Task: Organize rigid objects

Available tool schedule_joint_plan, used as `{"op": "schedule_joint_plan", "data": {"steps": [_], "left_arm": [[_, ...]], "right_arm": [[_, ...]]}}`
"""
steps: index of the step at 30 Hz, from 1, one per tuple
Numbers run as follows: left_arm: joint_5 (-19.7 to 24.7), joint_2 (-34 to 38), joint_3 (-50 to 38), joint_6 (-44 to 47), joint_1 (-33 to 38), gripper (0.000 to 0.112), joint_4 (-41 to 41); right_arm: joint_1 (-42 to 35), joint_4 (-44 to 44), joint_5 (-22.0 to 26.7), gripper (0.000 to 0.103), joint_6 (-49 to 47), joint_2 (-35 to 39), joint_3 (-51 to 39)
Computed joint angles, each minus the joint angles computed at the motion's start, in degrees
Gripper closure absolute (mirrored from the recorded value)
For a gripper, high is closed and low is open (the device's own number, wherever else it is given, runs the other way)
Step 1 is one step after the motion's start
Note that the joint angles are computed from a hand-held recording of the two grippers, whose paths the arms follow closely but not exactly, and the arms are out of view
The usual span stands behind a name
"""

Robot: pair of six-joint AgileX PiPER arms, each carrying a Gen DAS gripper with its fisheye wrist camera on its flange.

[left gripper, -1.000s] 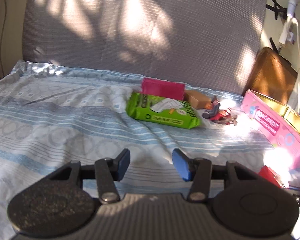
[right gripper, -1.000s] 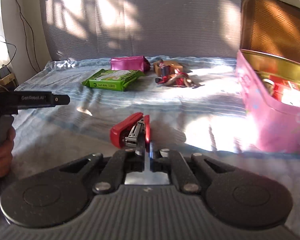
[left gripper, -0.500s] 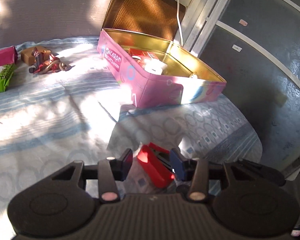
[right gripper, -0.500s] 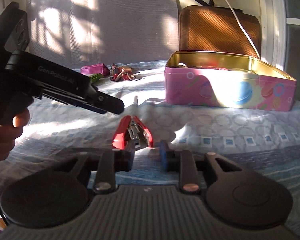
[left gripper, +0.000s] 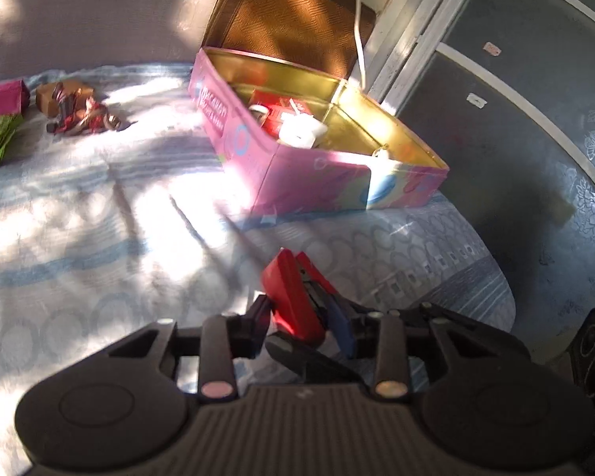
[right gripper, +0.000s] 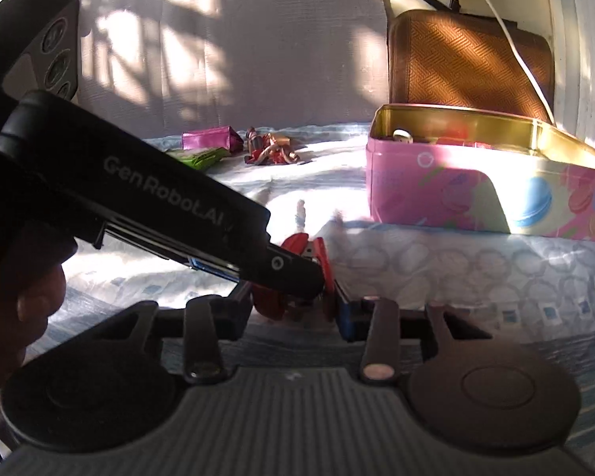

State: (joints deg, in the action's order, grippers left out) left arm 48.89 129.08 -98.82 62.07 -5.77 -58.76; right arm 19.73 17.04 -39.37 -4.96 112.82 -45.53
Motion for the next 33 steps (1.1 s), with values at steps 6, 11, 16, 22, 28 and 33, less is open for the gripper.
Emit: {"op": "schedule_joint_plan", "data": {"steps": [6,11,16,22,28,33], "left_arm": [[-3.13,2.75,-15.47,-5.50,-5.52,0.072,2.91],[-7.27,14.69,-37.56,-23.70,-9.83,0.039,15.22],[-12.81,8.19,-19.76,-5.73,-5.09,0.038,-1.31],[-15.96,7.10,-11.49,3.54,-1.87,0.038,-5.91],[-18.70,9.46,-9.29,2.69,0.22,0.038,-2.83],[-21.41,10.07,-8.05,1.74,1.74,0.039,-2.12]], "right_arm": [[-2.59,4.61,-6.91,0.056,-9.42,0.56,-5.93],[-8.25,14.60,-0.51,0.050,-20.18,8.88,-22.73],[-11.72,3.79,-7.79,0.050,-1.61,4.67,-9.46],[-9.40,3.39,-17.39,0.050,6.15,3.17,1.51],[-6.89,6.80,-11.35,0.050,6.39,3.16,-0.10],[-4.59,9.19,-10.21,0.050,5.02,3.26,-0.12]]}}
